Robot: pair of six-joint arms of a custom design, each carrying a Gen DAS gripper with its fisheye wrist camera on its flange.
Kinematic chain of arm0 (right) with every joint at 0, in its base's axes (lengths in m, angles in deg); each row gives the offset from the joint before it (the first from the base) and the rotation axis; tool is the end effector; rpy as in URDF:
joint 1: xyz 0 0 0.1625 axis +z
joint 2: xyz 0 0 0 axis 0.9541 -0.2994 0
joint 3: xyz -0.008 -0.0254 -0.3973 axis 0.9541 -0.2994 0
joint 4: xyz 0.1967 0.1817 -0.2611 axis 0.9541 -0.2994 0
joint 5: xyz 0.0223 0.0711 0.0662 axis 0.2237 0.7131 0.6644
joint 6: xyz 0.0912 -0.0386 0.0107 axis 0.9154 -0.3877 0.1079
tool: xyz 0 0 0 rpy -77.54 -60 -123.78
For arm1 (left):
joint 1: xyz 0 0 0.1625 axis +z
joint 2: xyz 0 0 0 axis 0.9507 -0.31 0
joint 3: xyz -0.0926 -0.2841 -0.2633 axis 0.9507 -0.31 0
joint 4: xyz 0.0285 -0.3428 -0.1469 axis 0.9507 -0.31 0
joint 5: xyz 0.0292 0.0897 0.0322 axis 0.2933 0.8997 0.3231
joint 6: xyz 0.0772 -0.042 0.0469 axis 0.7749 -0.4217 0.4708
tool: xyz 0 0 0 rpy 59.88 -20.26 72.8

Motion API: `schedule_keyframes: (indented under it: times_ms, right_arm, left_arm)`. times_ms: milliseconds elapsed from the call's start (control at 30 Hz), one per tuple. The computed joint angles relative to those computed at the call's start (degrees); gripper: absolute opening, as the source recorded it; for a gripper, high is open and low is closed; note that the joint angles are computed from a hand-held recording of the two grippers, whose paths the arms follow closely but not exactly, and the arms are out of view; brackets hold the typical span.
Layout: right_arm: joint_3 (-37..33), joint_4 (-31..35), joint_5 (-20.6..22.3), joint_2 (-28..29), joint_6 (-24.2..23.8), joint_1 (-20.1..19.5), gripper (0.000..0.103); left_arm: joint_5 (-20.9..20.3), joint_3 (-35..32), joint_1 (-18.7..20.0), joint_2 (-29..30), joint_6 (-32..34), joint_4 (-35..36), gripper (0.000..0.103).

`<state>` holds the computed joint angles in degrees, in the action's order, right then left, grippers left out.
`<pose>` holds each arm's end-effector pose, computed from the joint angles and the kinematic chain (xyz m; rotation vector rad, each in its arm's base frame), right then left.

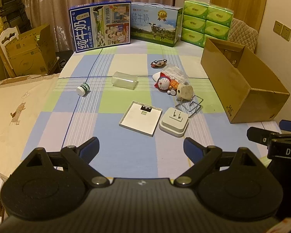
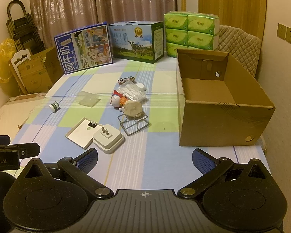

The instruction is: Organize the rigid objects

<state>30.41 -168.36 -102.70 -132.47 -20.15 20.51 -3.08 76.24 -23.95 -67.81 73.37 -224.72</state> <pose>0.1359 -0.7083 0.2915 0.5496 -2.3661 0.9468 -0.3475 -0.7100 0.1262 0.3425 2.2291 -0.8865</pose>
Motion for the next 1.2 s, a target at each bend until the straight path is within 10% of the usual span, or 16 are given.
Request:
schedule_keyframes:
  times_ms: [1200]
  right_arm:
    - [-1.66,0.28,0.80,1.42,-1.52,0.45,0.101]
  left_arm:
    - [-1.80,-2.05,1.30,0.40,4.23,-0.05,0.091]
